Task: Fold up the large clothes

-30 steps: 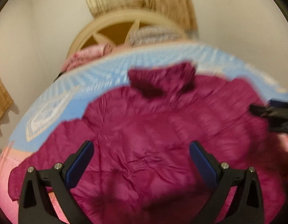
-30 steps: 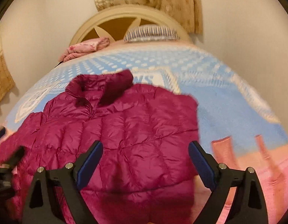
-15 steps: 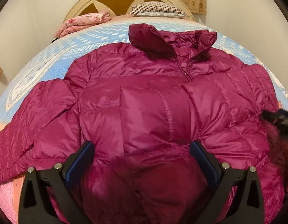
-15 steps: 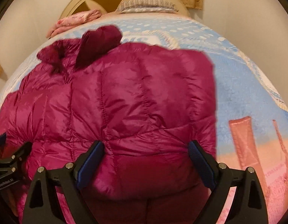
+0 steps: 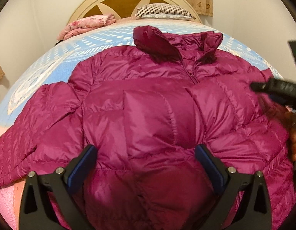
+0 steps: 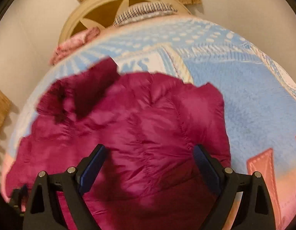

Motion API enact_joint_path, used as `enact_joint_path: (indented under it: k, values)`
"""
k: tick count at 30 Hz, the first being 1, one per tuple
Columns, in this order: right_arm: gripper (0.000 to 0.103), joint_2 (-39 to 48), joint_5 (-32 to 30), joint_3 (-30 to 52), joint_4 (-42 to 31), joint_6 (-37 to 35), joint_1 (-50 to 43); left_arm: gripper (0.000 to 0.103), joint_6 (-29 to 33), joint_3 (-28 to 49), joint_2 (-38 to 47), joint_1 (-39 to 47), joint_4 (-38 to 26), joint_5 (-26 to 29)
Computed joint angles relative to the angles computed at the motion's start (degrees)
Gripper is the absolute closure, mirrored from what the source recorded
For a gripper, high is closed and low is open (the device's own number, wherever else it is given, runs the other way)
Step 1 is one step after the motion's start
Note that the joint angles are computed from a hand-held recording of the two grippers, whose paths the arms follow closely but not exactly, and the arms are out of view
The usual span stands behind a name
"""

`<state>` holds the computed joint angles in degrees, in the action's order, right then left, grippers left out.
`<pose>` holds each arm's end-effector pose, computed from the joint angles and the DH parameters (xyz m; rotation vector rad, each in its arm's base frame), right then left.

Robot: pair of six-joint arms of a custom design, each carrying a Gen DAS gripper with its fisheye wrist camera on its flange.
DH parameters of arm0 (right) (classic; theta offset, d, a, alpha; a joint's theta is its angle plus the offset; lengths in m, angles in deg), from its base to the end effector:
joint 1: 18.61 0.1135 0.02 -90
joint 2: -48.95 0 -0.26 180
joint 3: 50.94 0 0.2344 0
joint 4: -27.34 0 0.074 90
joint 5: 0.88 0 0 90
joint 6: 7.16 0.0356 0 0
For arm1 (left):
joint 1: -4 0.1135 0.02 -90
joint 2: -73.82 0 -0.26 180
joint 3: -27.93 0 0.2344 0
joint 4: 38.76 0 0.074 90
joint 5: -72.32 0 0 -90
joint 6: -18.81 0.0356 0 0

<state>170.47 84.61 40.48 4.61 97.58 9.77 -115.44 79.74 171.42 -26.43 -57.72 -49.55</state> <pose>0.3725 0.2044 0.1303 -0.3345 2.5144 0.4063 0.2357 -0.1166 0.1089 -0.4512 2.4180 0.2237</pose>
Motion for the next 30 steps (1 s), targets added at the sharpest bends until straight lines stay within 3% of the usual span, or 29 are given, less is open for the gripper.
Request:
enact_joint_path:
  k: [3, 8, 14, 18, 21, 25, 27, 30]
  values:
    - [0.008, 1.15, 3.31, -1.35, 3.02, -1.99, 1.49, 0.0, -0.02, -0.07, 0.05, 0.14, 0.25, 0.34]
    - [0.008, -1.4, 8.58, -0.28, -3.27, -1.98, 3.09, 0.0, 0.4, -0.65, -0.3, 0.81, 1.18, 0.95]
    - [0.008, -19.48, 9.48, -16.99, -0.17, 2.04, 7.9, 0.0, 0.28, -0.34, 0.13, 0.61, 0.96, 0.59]
    - [0.008, -15.34, 12.04, -18.33, 1.54, 1.44, 11.02, 0.0, 0.24, -0.5, 0.01, 0.79, 1.19, 1.14]
    - [0.007, -12.52, 13.38, -22.24, 8.8, 2.6, 11.36, 0.0, 0.6, -0.81, -0.05, 1.37, 1.83, 2.14]
    - [0.006, -12.33, 15.04, -22.35, 9.19, 2.34, 11.85, 0.0, 1.42, -1.29, -1.02, 2.02, 1.99, 3.56]
    - [0.006, -12.64, 14.63, -23.07, 9.88, 2.44, 11.69, 0.0, 0.98, -2.89, -4.4, 2.3, 0.54, 4.91]
    - [0.006, -12.65, 13.8, -23.68, 11.06, 2.1, 10.94, 0.0, -2.51, -6.57, -14.52, -1.83, -6.46, 1.35]
